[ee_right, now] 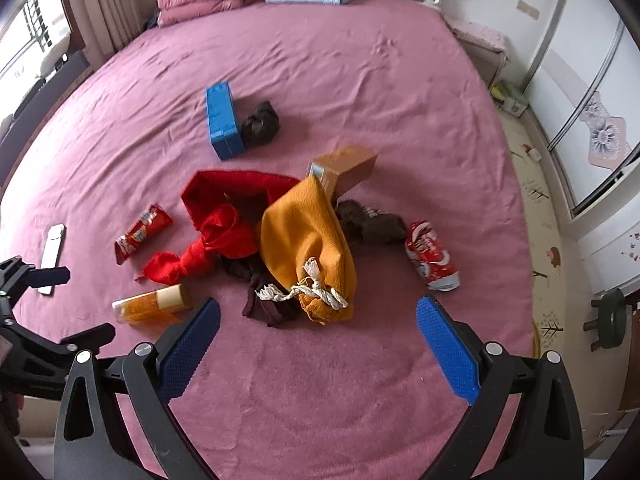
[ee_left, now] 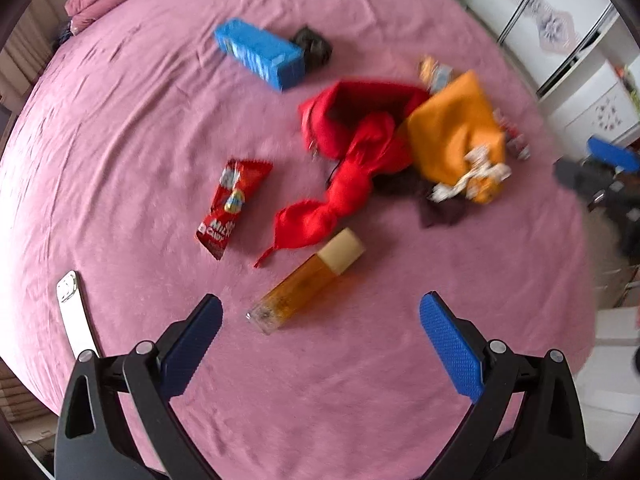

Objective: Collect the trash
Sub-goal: 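Grasp the amber perfume bottle with the left tool while the right tool grasps the orange bag, then carry both items to the yellow bin and open both tools to drop them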

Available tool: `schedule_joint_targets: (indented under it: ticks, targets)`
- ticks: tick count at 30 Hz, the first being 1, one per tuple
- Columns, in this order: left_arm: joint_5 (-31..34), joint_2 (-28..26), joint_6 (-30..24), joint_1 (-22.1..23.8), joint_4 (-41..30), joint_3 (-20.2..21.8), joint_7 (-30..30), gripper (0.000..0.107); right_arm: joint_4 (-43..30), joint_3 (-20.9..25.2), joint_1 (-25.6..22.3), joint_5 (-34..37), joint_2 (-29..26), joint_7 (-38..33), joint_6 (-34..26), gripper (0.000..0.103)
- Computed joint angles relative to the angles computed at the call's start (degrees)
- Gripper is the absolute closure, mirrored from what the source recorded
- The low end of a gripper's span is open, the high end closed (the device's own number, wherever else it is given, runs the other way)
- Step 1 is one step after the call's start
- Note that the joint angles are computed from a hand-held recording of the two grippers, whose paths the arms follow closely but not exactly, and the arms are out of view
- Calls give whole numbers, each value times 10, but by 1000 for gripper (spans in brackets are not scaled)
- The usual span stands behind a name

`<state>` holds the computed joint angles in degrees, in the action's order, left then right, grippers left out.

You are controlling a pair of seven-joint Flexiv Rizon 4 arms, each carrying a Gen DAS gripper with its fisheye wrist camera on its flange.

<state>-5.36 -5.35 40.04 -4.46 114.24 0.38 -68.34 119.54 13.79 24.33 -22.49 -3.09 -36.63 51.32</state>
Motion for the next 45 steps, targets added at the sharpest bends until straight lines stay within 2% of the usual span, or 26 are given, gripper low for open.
schedule_joint_targets:
  ticks: [6,9,12,14,17,19,20,22,23,25,26,28,29,36,45]
  targets:
    - [27,-60,26,4,-9,1,9,9,-15,-10,-4,21,-45,-39,18,9]
    - [39,-86,20,2,-20,2,14,14,-22,-17,-6,19,-62,-50,27,9]
    - [58,-107,6,-3,-33,7,-3,28,-32,-26,-10,15,-81,-64,38,9]
    - [48,-117,-7,0,-36,6,-5,42,-40,-31,-13,15,-91,-71,43,9]
    - [55,-124,-11,-4,-39,9,-20,53,-53,-37,-16,17,-105,-74,46,9]
    - [57,-125,-9,-6,-38,9,-26,56,-60,-39,-19,24,-113,-76,50,10]
    - [58,-126,-9,-7,-38,9,-31,57,-67,-36,-23,38,-120,-86,50,12]
    - [54,-125,-7,-7,-35,9,-36,60,-82,-27,-31,73,-131,-114,48,30]
    - [48,-124,-7,-5,-33,8,-37,61,-95,-18,-37,101,-139,-138,38,34]
    - [34,-121,-3,-3,-22,6,-37,64,-109,-10,-41,136,-147,-162,26,55]
    - [21,-119,-5,1,-18,4,-34,65,-115,-7,-43,153,-150,-171,20,61]
    - [-2,-112,-12,10,-8,2,-23,68,-113,-12,-36,157,-147,-164,14,83]
    - [-15,-110,-15,13,-3,1,-18,69,-108,-14,-34,158,-143,-159,17,86]
    - [-97,-56,-23,31,61,1,22,75,-63,-10,-39,196,-92,-134,45,95]
    - [-168,43,-40,2,111,-5,42,75,18,-5,-50,210,22,-89,65,95]
